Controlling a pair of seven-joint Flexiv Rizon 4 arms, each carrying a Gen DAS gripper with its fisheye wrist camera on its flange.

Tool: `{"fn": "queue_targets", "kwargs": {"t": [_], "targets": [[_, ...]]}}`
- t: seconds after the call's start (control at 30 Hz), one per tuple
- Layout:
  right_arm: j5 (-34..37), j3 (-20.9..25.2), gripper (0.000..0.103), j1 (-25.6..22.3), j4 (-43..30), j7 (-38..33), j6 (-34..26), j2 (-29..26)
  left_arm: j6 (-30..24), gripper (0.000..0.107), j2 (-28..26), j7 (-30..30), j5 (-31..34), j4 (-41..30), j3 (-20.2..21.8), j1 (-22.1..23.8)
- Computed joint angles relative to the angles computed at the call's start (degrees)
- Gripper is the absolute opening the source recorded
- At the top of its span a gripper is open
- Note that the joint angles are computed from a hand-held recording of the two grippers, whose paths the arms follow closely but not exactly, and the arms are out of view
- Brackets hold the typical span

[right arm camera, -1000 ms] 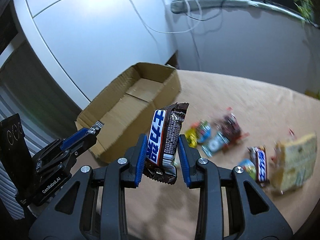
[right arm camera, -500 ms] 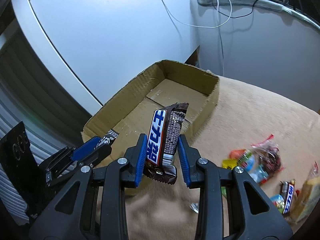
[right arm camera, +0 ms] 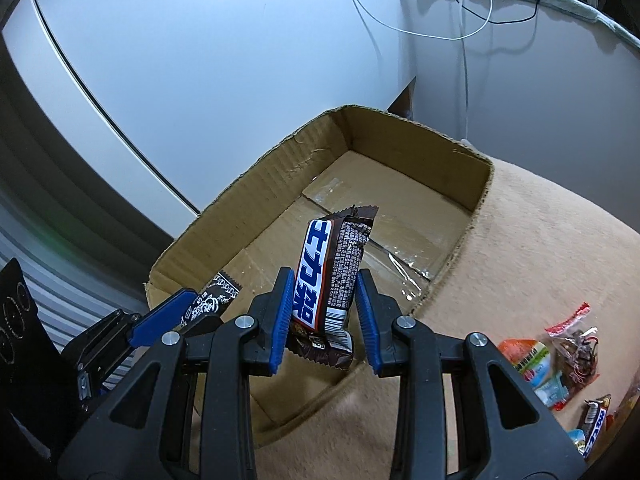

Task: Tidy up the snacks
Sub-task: 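Carry both snacks over the cardboard box and open both tools to drop them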

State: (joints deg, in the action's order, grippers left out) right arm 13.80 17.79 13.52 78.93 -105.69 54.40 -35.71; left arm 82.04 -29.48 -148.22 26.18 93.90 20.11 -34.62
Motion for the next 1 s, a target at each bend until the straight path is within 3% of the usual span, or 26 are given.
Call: {"fn": "queue_targets", "kwargs": {"t": [0.23, 0.27, 0.3, 0.37, 1.0], "targets": [[0.18, 0.24, 0.033, -0.08, -0.07, -0.9, 0.66, -0.17, -0.51, 0.026, 0.23, -0.18, 0.14, 0.18, -0.2, 0.33], [0.26, 0.26, 0.04, -0.1, 0.03, -0.97, 1.0, -0.08, -0.73, 0.026, 0.3, -0.24, 0.17, 0.17, -0.26, 0.27], [0.23, 0.14, 0.055, -0.02, 0.27, -0.83, 1.41, 0.09, -1.09, 0.027, 0.4, -0.26, 0.07, 0.21, -0.45, 0.36], [0.19, -0.12, 0.067, 0.13, 1.05, -0.55, 3.31, 0.52, -1.68, 0.028, 0.52, -0.36, -0.06, 0.2, -0.9, 0.69], [2.59, 1.45, 0.067, -3.62, 5.82, -3.4, 5.44, 5.56, -3.72, 0.028, 2.88, -4.82, 5.48, -0.21, -2.49, 0.1]]}}
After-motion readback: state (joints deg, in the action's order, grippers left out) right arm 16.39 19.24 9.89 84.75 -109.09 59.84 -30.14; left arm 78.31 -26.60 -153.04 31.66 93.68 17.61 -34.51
